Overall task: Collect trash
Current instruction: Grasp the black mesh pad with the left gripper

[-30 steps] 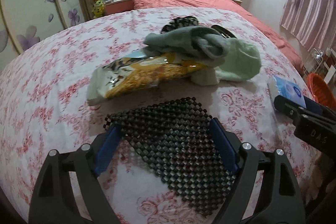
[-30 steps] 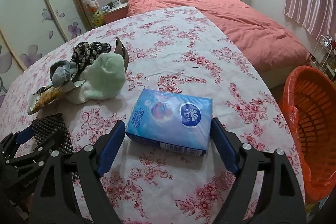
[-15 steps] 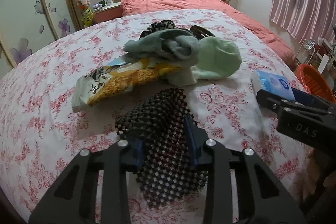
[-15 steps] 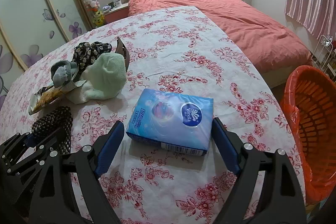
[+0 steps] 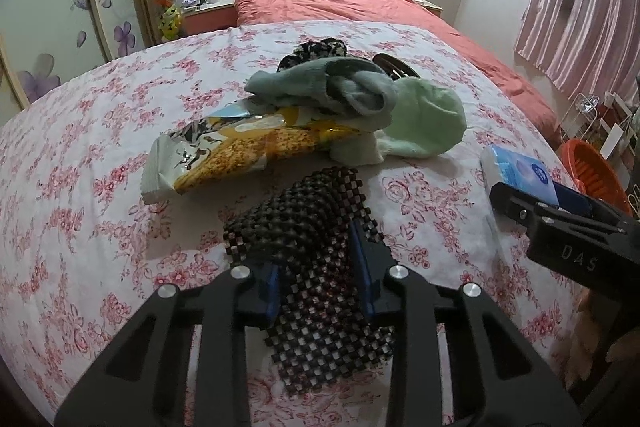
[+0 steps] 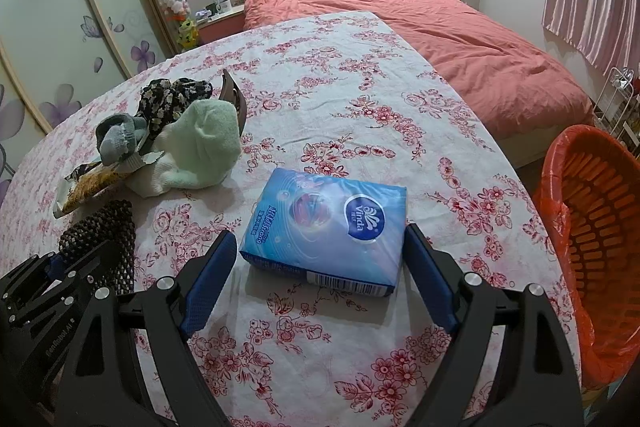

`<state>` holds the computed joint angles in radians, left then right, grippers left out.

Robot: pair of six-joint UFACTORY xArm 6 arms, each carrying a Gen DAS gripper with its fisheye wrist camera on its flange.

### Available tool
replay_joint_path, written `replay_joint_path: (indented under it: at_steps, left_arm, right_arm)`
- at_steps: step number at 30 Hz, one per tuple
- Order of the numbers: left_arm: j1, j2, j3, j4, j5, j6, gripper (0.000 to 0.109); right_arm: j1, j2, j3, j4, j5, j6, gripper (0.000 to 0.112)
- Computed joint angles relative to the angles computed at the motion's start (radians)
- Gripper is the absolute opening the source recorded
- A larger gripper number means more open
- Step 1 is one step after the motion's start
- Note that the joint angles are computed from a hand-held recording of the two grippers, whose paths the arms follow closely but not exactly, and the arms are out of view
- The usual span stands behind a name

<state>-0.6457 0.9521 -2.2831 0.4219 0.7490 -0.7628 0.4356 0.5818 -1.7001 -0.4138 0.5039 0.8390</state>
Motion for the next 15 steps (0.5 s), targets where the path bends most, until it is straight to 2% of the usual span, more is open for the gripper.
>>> replay_joint_path:
  at_steps: [15]
  left_arm:
    - [0.015,-0.056,0.109,-0.036,-0.094,-0.031,0.027]
  right_arm:
    - [-0.002,-0.009,0.018,0.006,-0.019,0.004,0.084]
